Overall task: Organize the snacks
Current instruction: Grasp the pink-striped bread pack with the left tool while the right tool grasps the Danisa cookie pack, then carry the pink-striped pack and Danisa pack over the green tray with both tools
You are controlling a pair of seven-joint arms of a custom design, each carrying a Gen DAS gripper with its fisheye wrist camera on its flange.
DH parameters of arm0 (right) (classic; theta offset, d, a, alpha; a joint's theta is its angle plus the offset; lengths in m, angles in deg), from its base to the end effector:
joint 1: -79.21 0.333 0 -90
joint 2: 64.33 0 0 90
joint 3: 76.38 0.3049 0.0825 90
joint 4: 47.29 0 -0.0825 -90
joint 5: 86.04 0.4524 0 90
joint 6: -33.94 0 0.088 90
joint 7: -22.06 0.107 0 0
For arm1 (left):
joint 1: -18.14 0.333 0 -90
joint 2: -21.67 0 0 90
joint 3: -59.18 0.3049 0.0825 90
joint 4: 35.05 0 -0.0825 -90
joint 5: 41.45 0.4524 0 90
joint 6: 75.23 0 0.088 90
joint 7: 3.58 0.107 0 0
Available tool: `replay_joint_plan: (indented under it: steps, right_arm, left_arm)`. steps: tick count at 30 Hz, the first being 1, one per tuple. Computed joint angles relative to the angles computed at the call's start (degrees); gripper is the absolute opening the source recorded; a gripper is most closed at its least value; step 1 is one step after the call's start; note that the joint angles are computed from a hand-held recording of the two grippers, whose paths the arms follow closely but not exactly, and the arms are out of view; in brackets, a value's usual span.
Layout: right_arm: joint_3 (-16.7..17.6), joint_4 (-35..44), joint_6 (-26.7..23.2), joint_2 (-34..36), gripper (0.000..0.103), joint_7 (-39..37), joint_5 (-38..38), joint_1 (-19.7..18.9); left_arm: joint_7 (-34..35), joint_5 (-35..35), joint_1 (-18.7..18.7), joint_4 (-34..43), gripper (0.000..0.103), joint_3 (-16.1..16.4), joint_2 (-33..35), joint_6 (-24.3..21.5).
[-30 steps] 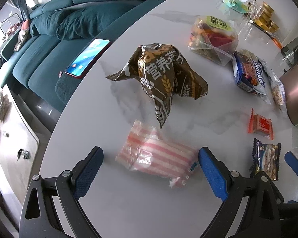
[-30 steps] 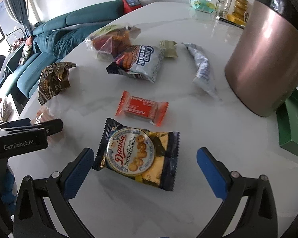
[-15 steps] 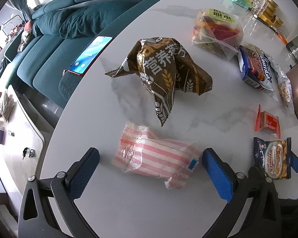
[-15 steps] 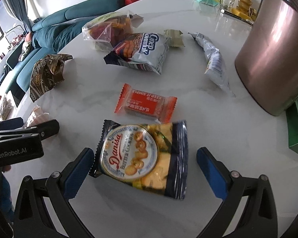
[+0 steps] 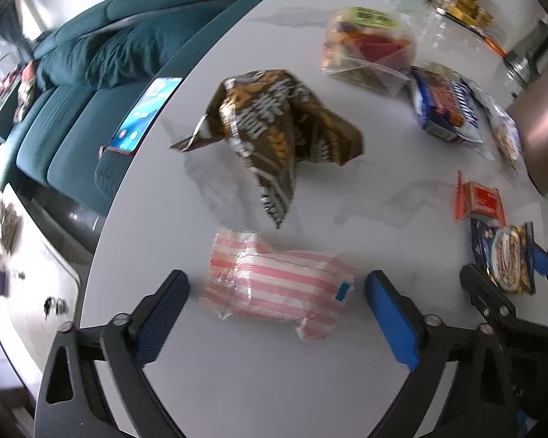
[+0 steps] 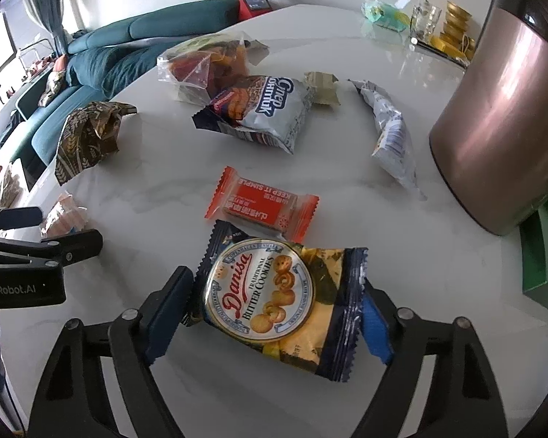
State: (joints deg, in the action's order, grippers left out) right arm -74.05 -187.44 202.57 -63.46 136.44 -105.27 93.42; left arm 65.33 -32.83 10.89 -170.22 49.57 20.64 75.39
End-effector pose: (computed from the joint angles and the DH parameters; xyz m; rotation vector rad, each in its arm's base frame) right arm 0.5313 0.1802 0.2805 -2.0944 1.7545 -0.4569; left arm 0.5480 -0.1698 0.3055 -2.0112 2.1082 -0.3167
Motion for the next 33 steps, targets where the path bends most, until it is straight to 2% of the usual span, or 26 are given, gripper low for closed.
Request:
replay_joint_plan:
  steps: [4, 6, 8, 9, 10, 11, 14, 16, 18, 24, 27, 31, 33]
  right_arm:
    - [0.21, -0.93, 1.34, -0.54, 0.077, -5.35, 4.96, -0.17]
    - [0.39, -1.5, 2.03, -0.84, 0.073, -8.9, 8.62, -0.23]
    - [0.64, -2.08, 2.65, -1.22, 0.062, -13.23, 13.03, -0.13]
    - [0.76, -2.31, 2.75, -1.47, 0.06, -14.65, 14.57, -0.06]
    - [0.82, -2.57, 2.95, -1.71, 0.054, -17.89, 17.99, 0.11]
    - [0.88, -2.83, 3.14, -1.97, 0.048, -19.89, 20.24, 0.23]
    - [0.84, -3.82, 3.31, -3.16, 0.04, -26.91, 28.22, 0.88]
    - [0.18, -4.4, 2.68, -4.13, 0.036, -34.51, 37.31, 2.1]
    - [-0.41, -5.16, 2.21, -5.48, 0.035, -40.02, 43.99, 2.92]
    - [-2.25, -9.9, 0.58, -12.82, 0.034, -44.71, 51.0, 3.46]
    - [-4.66, -13.81, -0.59, -18.64, 0.034, -46.2, 53.92, 3.23]
    - [-8.06, -19.12, -3.49, -27.93, 0.034, -47.24, 53.25, -1.35]
    - [-9.21, -20.91, -5.59, -32.05, 0.034, -47.39, 50.62, -5.8]
  left_arm:
    - [4.81, -1.89, -0.51, -0.76, 0.057, -0.18, -0.99, 1.35]
    - [5.56, -2.17, -0.62, -1.26, 0.053, -0.16, -1.35, 1.72]
    - [7.69, -3.21, -0.89, -1.96, 0.05, -0.13, -1.81, 2.38]
    - [9.01, -4.12, -1.06, -2.39, 0.04, -0.09, -2.17, 2.71]
    - [9.32, -4.08, -1.12, -2.96, 0.038, -0.08, -2.72, 3.2]
    - [12.23, -7.63, -1.59, -3.05, 0.037, 0.25, -2.86, 2.97]
    - [15.37, -12.23, -2.4, -3.9, 0.035, 0.4, -3.76, 3.47]
    - [17.35, -14.78, -2.93, -4.07, 0.034, 0.57, -4.14, 3.47]
    - [18.01, -15.15, -3.29, -4.15, 0.034, 0.37, -4.61, 3.22]
    - [16.16, -10.91, -4.79, -2.89, 0.034, -1.24, -6.68, -0.4]
    - [17.34, -10.4, -7.4, -1.27, 0.034, -2.5, -7.8, -3.05]
    - [18.42, -9.88, -11.11, 1.84, 0.034, -4.55, -7.8, -5.93]
    - [17.66, -9.51, -12.91, 5.29, 0.034, -5.81, -6.1, -7.77]
